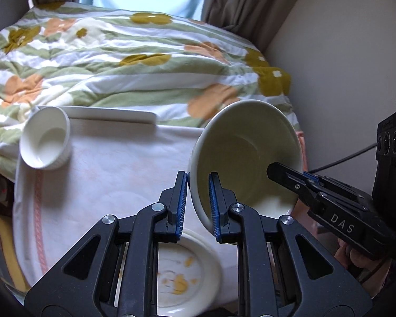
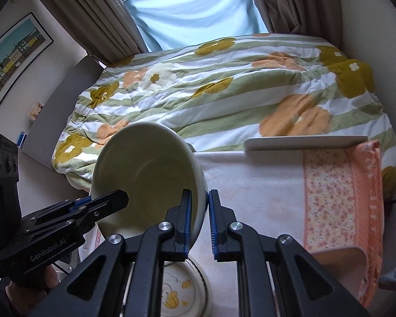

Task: Organize plates and bowls
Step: 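Carry the cream bowl with both tools and lower it into the pink dish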

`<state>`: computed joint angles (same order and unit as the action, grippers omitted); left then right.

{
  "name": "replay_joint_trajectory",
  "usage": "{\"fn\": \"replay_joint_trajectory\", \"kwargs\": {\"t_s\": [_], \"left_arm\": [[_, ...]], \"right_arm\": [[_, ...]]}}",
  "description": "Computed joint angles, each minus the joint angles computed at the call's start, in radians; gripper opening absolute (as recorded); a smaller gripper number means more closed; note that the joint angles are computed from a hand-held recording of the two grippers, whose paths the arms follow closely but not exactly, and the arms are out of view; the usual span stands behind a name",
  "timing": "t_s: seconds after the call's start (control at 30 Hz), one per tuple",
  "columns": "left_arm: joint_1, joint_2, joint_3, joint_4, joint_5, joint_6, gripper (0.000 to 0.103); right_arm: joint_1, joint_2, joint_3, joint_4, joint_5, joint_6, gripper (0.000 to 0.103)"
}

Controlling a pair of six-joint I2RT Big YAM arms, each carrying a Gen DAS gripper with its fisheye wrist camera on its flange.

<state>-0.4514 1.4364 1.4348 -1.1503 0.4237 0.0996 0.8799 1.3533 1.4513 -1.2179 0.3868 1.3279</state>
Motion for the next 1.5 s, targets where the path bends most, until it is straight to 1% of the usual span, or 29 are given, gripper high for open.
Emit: {"fn": "replay_joint_trajectory", "kwargs": {"t_s": [0.13, 0.27, 0.4, 0.5, 0.57, 0.7, 0.83, 0.9, 1.0, 1.07, 1.2, 1.27, 1.4, 1.5], "left_arm": [[-0.116, -0.077, -0.073, 0.028, -0.034, -0.081, 0.014], [-0.232, -0.121, -0.137, 0.052, -0.064, -0.171, 0.014], [-0.333, -0.143, -0.201, 0.076, -0.093, -0.243, 0.014], [-0.395, -0.132, -0.237, 0.073, -0.115, -0.276, 0.014], [-0.424, -0.119, -0.253, 0.071, -0.138, -0.276, 0.014], [-0.469, -0.080, -0.265, 0.056, -0.189, -0.238, 0.014], [-0.495, -0.041, -0.266, 0.054, -0.252, -0.193, 0.014], [-0.492, -0.026, -0.268, 0.049, -0.249, -0.181, 0.014], [-0.497, -0.004, -0.266, 0.040, -0.256, -0.165, 0.014], [-0.512, -0.003, -0.266, 0.050, -0.281, -0.158, 0.014], [-0.532, -0.003, -0.265, 0.057, -0.327, -0.141, 0.014], [-0.545, -0.009, -0.268, 0.059, -0.364, -0.129, 0.014], [-0.581, -0.029, -0.268, 0.091, -0.459, -0.112, 0.014], [-0.583, -0.031, -0.262, 0.090, -0.472, -0.101, 0.014]], "right_arm": [[0.058, -0.105, -0.077, -0.078, 0.029, 0.092, 0.012], [0.123, -0.203, -0.153, -0.158, 0.047, 0.186, 0.012], [0.188, -0.277, -0.221, -0.230, 0.045, 0.278, 0.012], [0.218, -0.317, -0.279, -0.242, 0.020, 0.334, 0.012], [0.227, -0.340, -0.321, -0.229, -0.005, 0.365, 0.012], [0.234, -0.370, -0.397, -0.189, -0.050, 0.402, 0.012], [0.255, -0.396, -0.456, -0.153, -0.064, 0.453, 0.012], [0.256, -0.404, -0.480, -0.132, -0.079, 0.456, 0.012], [0.259, -0.402, -0.493, -0.126, -0.094, 0.468, 0.012], [0.269, -0.407, -0.503, -0.122, -0.091, 0.493, 0.012], [0.275, -0.413, -0.511, -0.118, -0.086, 0.502, 0.011], [0.278, -0.413, -0.511, -0.120, -0.082, 0.504, 0.012], [0.286, -0.415, -0.510, -0.128, -0.074, 0.521, 0.011], [0.291, -0.409, -0.499, -0.141, -0.073, 0.525, 0.011]]}}
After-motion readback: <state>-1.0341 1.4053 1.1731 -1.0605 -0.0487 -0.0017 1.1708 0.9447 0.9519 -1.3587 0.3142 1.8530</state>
